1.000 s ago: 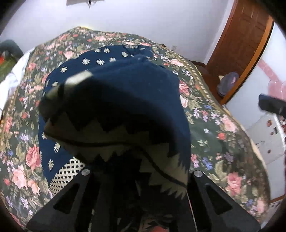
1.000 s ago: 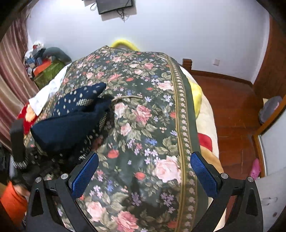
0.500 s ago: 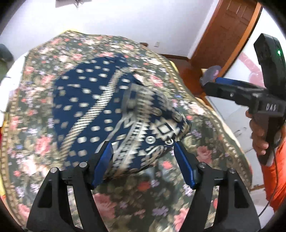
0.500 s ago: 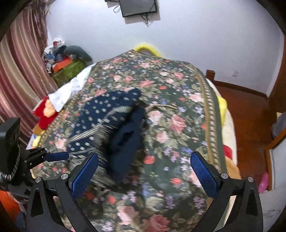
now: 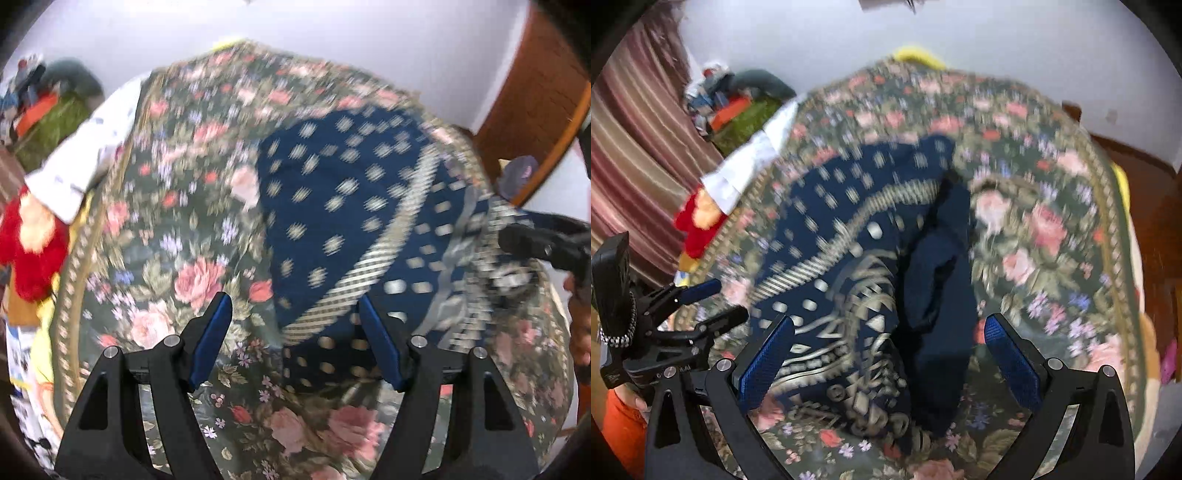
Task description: Fold large clothes
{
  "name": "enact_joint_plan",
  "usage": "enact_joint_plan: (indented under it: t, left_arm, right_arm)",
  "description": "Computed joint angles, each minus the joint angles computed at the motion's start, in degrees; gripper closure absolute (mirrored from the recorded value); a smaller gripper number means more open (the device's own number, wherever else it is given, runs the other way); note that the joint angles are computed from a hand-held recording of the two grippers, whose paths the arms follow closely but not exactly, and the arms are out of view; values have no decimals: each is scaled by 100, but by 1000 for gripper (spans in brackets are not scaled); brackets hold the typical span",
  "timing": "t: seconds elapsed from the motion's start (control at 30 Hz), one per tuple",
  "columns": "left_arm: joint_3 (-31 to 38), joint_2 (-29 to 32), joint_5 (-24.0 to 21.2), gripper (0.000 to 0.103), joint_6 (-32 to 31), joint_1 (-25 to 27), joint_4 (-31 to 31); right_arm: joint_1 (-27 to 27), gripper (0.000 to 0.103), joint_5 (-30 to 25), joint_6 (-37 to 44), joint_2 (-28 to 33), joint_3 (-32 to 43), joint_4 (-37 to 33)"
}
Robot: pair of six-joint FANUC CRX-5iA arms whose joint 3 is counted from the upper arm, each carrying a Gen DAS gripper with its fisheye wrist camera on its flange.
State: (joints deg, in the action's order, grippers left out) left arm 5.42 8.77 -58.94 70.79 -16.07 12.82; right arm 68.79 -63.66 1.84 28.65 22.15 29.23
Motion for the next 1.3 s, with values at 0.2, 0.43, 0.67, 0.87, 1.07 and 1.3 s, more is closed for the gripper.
enact_joint_plan:
  t: [0.2, 0.43, 0.67, 0.87, 1.07, 1.3]
  left_arm:
    - [-495, 144, 246, 13, -363, 248, 742]
    - [-809, -294, 303, 13, -882, 272, 439]
    - [-747, -520, 790, 13, -1216, 299, 751]
    - [154, 363, 229, 13, -796, 216, 1036]
    - [651, 1375, -560, 13, -458, 399, 2113]
    - [637, 1922, -719, 4, -656, 481, 3099]
  right_arm:
    - [-94, 1, 61, 222, 66, -251, -766]
    - [24, 0, 184, 47, -398, -802, -972]
    - [127, 0, -65, -159, -463, -645, 66]
    - [-238, 0, 116, 130, 65, 107, -44]
    - [-630, 0, 250, 475, 395, 369, -772]
    - [-895, 0, 1612, 464, 6, -469, -1296]
